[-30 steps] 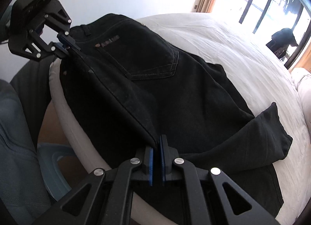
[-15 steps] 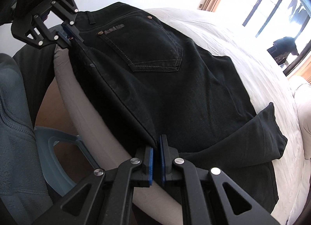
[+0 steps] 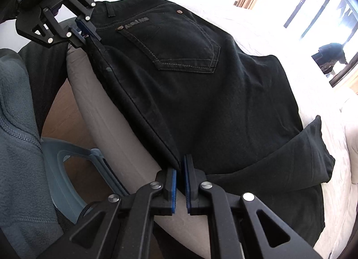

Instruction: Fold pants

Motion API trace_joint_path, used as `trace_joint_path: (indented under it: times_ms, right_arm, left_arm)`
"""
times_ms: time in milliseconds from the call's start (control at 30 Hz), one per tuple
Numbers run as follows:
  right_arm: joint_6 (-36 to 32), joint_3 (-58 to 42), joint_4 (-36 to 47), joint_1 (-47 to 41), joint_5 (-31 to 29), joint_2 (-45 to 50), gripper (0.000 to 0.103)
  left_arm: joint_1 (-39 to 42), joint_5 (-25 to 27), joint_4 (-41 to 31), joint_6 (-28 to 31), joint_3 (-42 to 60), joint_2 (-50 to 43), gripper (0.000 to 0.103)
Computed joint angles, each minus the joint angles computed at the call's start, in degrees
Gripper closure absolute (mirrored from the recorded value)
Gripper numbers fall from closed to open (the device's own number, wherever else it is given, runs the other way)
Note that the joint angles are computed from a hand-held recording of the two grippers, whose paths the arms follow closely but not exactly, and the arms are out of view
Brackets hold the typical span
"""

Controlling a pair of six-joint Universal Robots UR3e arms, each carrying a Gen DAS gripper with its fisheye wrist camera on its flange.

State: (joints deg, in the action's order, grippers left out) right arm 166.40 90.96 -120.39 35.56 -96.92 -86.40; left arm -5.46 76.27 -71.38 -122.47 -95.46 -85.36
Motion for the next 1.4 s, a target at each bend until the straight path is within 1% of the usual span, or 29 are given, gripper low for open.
trace_joint_path:
  times_ms: [100, 167, 200, 233, 267, 300, 333, 367, 400, 433, 500, 533, 567, 667, 767, 833, 867, 933, 967, 1000, 1033, 1067, 1133, 1167, 1233, 1333, 1400]
  right_arm:
    - [0.39, 0.38, -1.16, -0.44, -0.21, 0.8, 0.092]
    - [0.35, 1.46, -2.6, -0.68, -0.7, 0.26, 0.092]
    - [0.39, 2.09, -3.12, -0.98, -0.41, -0.14, 0.091]
    - [0.75, 2.59, -3.5, -1.72, 0.35, -0.67, 0.09]
    - [1.12, 3.16, -3.65, -2.27, 0.85, -1.2, 0.085]
    - [1.49, 3.25, -3.39, -2.89, 1.37, -1.59, 0.076]
    - [1.76, 3.49, -3.38, -3.13, 1.55, -1.91, 0.071]
    - [1.98, 3.75, -3.27, -3.64, 2.03, -2.45, 0.059]
    - [2.09, 4.16, -3.1, -4.31, 3.01, -3.17, 0.051]
    - [2.02, 4.43, -2.88, -4.87, 3.85, -3.73, 0.05]
    - [2.32, 4.25, -1.68, -5.66, 4.7, -4.64, 0.05]
    - [2.52, 3.91, -0.96, -6.17, 5.25, -5.15, 0.05]
    - [3.08, 3.73, -0.67, -7.01, 6.25, -5.9, 0.05]
    - [7.16, 3.2, -1.34, -8.87, 9.17, -8.05, 0.05]
    - [8.84, 0.82, -3.24, -10.29, 10.72, -6.66, 0.05]
    - [9.65, -0.1, -4.67, -9.28, 10.23, -4.73, 0.05]
    - [9.71, 0.08, -5.5, -9.0, 10.54, -3.76, 0.05]
    - [10.51, 0.64, -5.78, -8.53, 10.52, -1.46, 0.05]
    - [11.34, 0.09, -3.34, -8.35, 9.46, 0.72, 0.05]
    - [12.09, 0.64, -3.73, -7.99, 8.71, 1.73, 0.049]
    - [12.47, 3.58, -7.22, -8.3, 9.13, 0.6, 0.048]
    - [12.89, 4.81, -8.32, -8.73, 9.78, -0.37, 0.048]
    - [13.33, 4.29, -6.05, -9.95, 11.23, -1.57, 0.048]
    - [13.52, 3.84, -4.62, -11.14, 12.5, -2.59, 0.048]
    - [13.78, 3.9, -4.6, -14.03, 14.18, -5.29, 0.048]
    - [16.06, 0.72, -2.93, -21.5, 14.85, -7.68, 0.047]
    - [18.11, -4.95, -0.38, -26.87, 14.27, -6.15, 0.038]
  left_arm:
    - [0.76, -0.52, 1.28, -0.87, -0.58, -0.41, 0.088]
    - [0.94, -0.37, 0.04, -1.38, 0.55, -0.41, 0.085]
    - [0.94, 0.03, -0.99, -1.75, 1.63, -0.65, 0.073]
    - [0.94, 0.88, -2.62, -2.29, 3.36, -0.98, 0.043]
    - [1.31, 0.94, -4.31, -2.63, 4.61, -0.89, 0.027]
    - [2.24, 0.01, -6.74, -2.24, 6.16, -0.73, 0.018]
    - [3.91, -1.52, -11.55, -1.32, 9.43, -0.91, 0.018]
    - [4.86, -1.57, -14.89, -0.96, 12.39, -1.53, 0.018]
    - [4.95, -1.14, -16.11, -1.19, 13.64, -1.72, 0.018]
    - [5.81, -0.87, -18.48, -0.63, 16.39, -2.08, 0.018]
    - [7.37, -2.53, -21.27, -0.41, 20.64, -2.68, 0.018]
    - [7.89, -3.76, -21.69, -1.22, 22.13, -2.86, 0.018]
    - [7.86, -5.72, -21.19, -3.97, 24.8, -4.04, 0.018]
    - [6.04, -8.52, -17.46, -10.23, 29.42, -8.24, 0.018]
    - [1.54, -9.89, -9.79, -17.91, 31.21, -13.59, 0.018]
    - [-1.93, -9.83, -6.68, -22.12, 32.76, -18.79, 0.018]
    - [-4.0, -8.94, -6.22, -24.26, 34.63, -21.83, 0.018]
    - [-5.86, -7.28, -7.39, -25.82, 36.71, -26.04, 0.018]
    - [-6.95, -4.98, -7.81, -26.45, 37.54, -28.47, 0.018]
    - [-8.36, -1.33, -5.77, -27.44, 36.39, -30.09, 0.018]
    - [-8.84, -0.05, -3.11, -27.62, 34.12, -30.05, 0.017]
    - [-8.78, -0.15, -0.91, -27.91, 32.07, -29.06, 0.017]
    - [-8.26, -1.14, -2.15, -28.52, 33.03, -28.48, 0.017]
    - [-7.42, -3.16, -2.74, -28.73, 33.96, -27.74, 0.017]
    - [-6.72, -4.47, -2.42, -29.46, 35.44, -27.41, 0.017]
    - [-6.57, -6.45, -3.95, -33.09, 42.93, -31.02, 0.017]
    - [-6.88, -6.73, -3.95, -35.49, 45.8, -33.4, 0.017]
